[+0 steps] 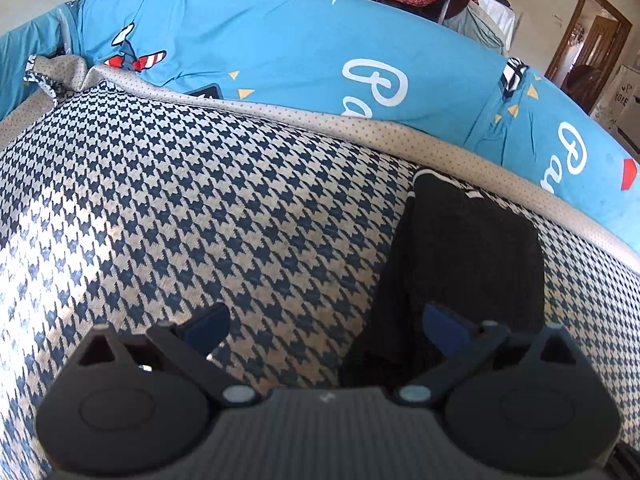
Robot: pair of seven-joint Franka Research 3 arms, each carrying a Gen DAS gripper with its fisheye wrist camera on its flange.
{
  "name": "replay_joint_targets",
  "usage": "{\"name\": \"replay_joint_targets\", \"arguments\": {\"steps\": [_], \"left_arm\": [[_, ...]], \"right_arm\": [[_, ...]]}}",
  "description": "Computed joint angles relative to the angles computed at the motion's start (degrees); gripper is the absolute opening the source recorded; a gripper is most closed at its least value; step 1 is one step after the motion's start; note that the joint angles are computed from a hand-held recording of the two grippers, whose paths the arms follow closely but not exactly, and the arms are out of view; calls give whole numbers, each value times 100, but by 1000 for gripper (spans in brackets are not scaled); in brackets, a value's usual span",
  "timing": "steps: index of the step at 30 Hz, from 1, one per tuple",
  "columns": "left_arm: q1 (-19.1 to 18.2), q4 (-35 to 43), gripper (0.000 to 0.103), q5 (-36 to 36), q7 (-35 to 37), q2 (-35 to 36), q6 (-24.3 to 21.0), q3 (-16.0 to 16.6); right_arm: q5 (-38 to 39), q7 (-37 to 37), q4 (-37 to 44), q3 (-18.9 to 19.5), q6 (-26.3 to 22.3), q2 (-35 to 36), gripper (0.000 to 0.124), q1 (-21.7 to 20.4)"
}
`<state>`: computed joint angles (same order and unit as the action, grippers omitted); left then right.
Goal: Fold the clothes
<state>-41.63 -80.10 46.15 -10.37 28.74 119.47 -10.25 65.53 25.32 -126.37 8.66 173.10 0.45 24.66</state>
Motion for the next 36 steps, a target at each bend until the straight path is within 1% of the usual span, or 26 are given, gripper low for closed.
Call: {"name": "replay_joint_targets", "arguments": {"steps": [3, 6, 8, 11, 13, 16, 17, 18, 21, 23, 25, 26, 30, 32, 34, 35, 36], "left_arm": [[-43, 35, 103, -45, 205, 53, -102, -45], [-90, -24, 103, -82, 321, 43, -145, -79], [-111, -122, 103, -121, 358, 6, -119, -117], [-143, -264, 103, -202, 417, -43, -106, -184], [-169, -330, 103, -252, 481, -64, -161, -221], [-219, -368, 103, -340, 556, -52, -309, -269], [-227, -387, 103, -385, 574, -48, -344, -288], [-240, -396, 103, -425, 593, -38, -390, -304], [-323, -352, 103, -497, 650, 30, -604, -333], [-430, -321, 103, -421, 652, 55, -766, -322], [-486, -397, 103, -393, 529, 2, -806, -329], [-506, -463, 103, -380, 429, -40, -804, -336], [-587, -546, 103, -326, 228, -100, -936, -392], [-614, -568, 103, -308, 160, -118, -982, -417], [-631, -617, 103, -306, 84, -156, -1007, -444], [-638, -649, 103, -310, 35, -182, -1016, -459], [-646, -679, 103, -315, -13, -206, -1027, -474]], "right_arm": [[80, -44, -434, -83, 6, -401, 44, -12], [242, -108, -768, -247, 0, -720, 49, 50], [87, 94, -999, -314, 55, -905, 49, 53], [-13, 97, -1379, -471, 193, -1215, 51, 128], [-126, 135, -1634, -582, 288, -1424, 51, 178], [-368, 476, -1991, -750, 365, -1722, 52, 173], [-507, 690, -2086, -764, 376, -1789, 53, 120], [-734, 1004, -2177, -689, 445, -1829, 53, -5], [-1376, 1873, -2407, -426, 584, -1921, 53, -440], [-1767, 2379, -2516, -216, 614, -1960, 53, -770], [-2131, 2831, -2599, -5, 611, -1986, 53, -1096], [-2207, 2911, -2625, -39, 623, -1994, 53, -1088], [-2451, 3097, -2722, -276, 660, -1986, 54, -906], [-2462, 3095, -2699, -554, 625, -1910, 54, -640], [-2344, 3021, -2694, -956, 665, -1858, 57, -226], [-2210, 2867, -2697, -1266, 824, -1821, 59, 146], [-2200, 2829, -2700, -1426, 943, -1784, 59, 344]]}}
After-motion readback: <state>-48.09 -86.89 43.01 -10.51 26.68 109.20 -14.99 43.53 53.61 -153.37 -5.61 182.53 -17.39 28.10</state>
